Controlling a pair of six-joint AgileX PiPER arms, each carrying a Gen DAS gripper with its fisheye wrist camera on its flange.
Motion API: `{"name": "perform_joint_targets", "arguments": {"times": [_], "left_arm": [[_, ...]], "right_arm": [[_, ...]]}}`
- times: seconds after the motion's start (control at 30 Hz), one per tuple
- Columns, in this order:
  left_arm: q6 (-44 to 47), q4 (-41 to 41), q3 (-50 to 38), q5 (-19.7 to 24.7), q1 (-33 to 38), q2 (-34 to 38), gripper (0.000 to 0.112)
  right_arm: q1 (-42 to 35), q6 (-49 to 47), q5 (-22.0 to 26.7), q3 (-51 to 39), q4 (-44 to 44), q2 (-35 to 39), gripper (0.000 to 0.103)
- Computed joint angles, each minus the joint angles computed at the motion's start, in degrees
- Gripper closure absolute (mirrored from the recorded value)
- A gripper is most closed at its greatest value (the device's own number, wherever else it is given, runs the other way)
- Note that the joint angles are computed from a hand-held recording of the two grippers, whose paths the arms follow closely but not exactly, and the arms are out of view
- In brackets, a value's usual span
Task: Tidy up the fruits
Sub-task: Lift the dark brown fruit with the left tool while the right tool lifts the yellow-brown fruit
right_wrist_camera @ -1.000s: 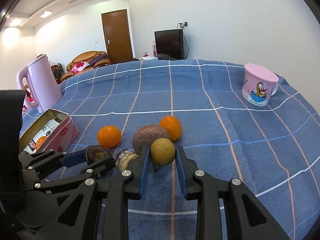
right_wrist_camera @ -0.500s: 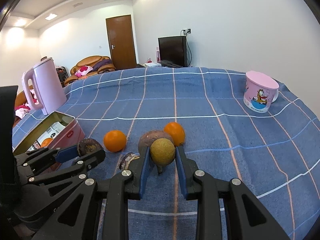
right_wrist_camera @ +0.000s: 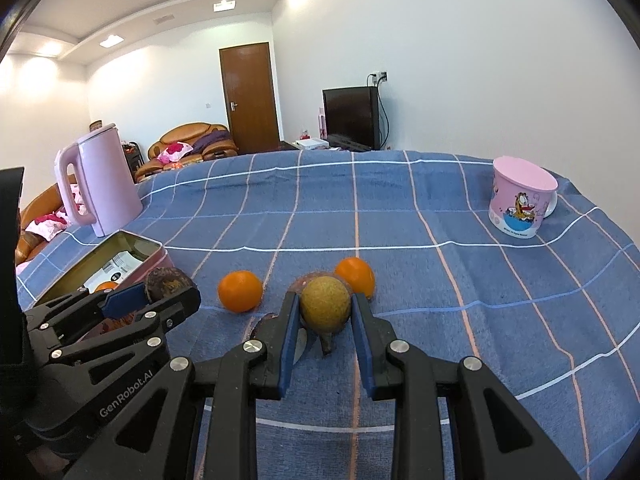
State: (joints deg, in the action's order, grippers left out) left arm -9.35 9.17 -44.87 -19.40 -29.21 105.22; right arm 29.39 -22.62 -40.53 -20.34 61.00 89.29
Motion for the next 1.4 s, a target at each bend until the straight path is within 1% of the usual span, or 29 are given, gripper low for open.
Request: {"name": "perform_joint_targets", "arguments": {"times": [0.13,0.5,0.7,0.83,1.17,1.33,1.4], "left_arm": [[0.8,-1.3,1.0,-1.7,0.2,-0.4,0.075],[2.9,-4.4,4.4,-6.2,0.9,-1.9,0.075],[3.7,-5.5,4.8,-7.1,0.9,-2.0,0.075],[3.6,-6.1,5.6,-8.7,1.1,-2.3,0.075],[9.0,-12.1,8.7,-14.1,-0.6,-3.5,0.075],[10.6,-14.1,9.7,-15.8,-1.1,-4.0,0.075],[11.1,-14.7,10.0,-16.4,-1.3,-4.1,0.075]], "right_arm": [[0.5,0.6,-0.8,0.4,-0.2,-0.2,0.075],[3.5,3.2,-5.8,2.6,-0.4,-1.2,0.075],[4.3,3.4,-7.0,3.1,0.0,-1.4,0.075],[5.2,3.6,-8.1,3.3,0.6,-1.3,0.075],[9.3,4.9,-13.5,4.8,2.5,-1.1,0.075],[11.3,5.3,-16.3,5.4,3.4,-0.8,0.075],[11.5,4.9,-16.5,5.4,3.7,-0.8,0.075]]}}
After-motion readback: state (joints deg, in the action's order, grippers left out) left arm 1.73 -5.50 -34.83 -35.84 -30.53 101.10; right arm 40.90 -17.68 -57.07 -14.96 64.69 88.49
